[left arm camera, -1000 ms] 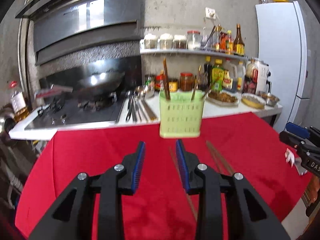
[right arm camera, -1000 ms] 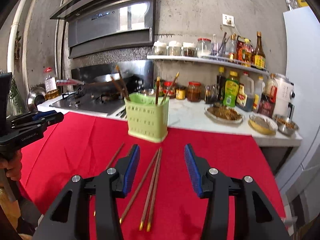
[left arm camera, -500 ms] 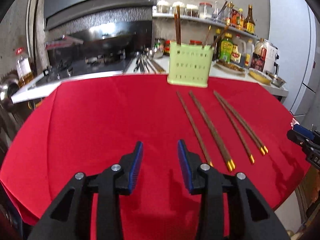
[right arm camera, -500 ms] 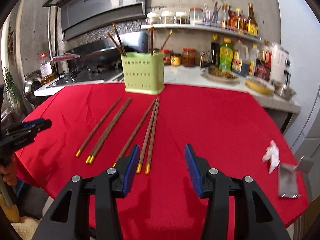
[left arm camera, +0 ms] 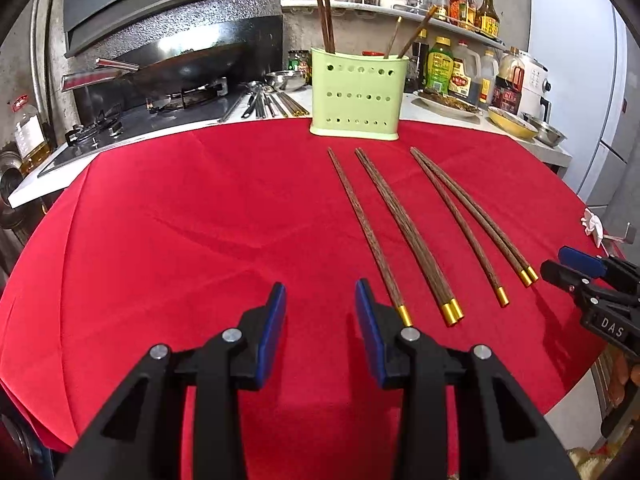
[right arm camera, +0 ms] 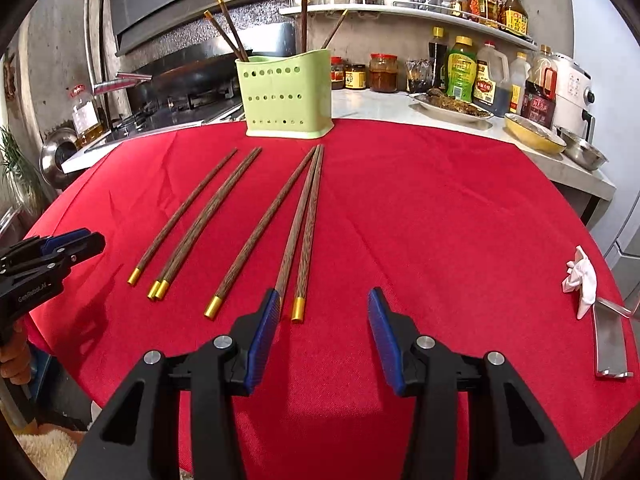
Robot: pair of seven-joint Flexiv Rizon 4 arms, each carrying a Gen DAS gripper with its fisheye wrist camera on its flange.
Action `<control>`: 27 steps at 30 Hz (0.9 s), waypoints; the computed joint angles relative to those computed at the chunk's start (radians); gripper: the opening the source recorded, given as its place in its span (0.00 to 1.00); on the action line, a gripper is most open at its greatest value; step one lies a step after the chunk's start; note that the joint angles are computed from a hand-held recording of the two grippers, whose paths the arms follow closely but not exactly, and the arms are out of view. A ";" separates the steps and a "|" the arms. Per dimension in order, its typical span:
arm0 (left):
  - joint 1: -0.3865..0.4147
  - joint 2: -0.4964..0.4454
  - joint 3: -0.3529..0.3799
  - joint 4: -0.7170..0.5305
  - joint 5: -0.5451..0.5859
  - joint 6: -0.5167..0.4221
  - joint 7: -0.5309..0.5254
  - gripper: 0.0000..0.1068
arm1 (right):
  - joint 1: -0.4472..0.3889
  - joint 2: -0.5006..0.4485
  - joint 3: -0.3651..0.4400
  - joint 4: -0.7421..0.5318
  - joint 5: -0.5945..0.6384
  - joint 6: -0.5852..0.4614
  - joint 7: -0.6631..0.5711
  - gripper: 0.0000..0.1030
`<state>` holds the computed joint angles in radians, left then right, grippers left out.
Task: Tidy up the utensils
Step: 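Move both open tools back toward the remaining chopsticks, then close the right tool on a gold-tipped chopstick while the left tool grasps another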
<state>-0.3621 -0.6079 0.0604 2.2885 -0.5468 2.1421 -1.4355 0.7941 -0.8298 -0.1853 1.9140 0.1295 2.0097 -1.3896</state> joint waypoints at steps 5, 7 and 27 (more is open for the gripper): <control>0.029 0.009 -0.022 -0.006 0.042 -0.043 -0.009 0.33 | -0.014 -0.001 0.012 -0.013 -0.021 -0.021 0.002 0.35; 0.029 0.009 -0.024 -0.016 0.060 -0.062 -0.009 0.33 | -0.028 -0.002 0.024 -0.020 -0.039 -0.032 0.006 0.34; 0.038 -0.021 -0.013 -0.097 0.179 -0.182 -0.065 0.24 | -0.065 -0.022 0.048 -0.054 -0.117 -0.064 0.051 0.16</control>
<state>-0.3246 -0.6289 0.0469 2.1913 -0.3678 1.9597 -1.5007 0.7291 -0.8520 -0.1376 1.8604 0.0129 1.9454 -1.3390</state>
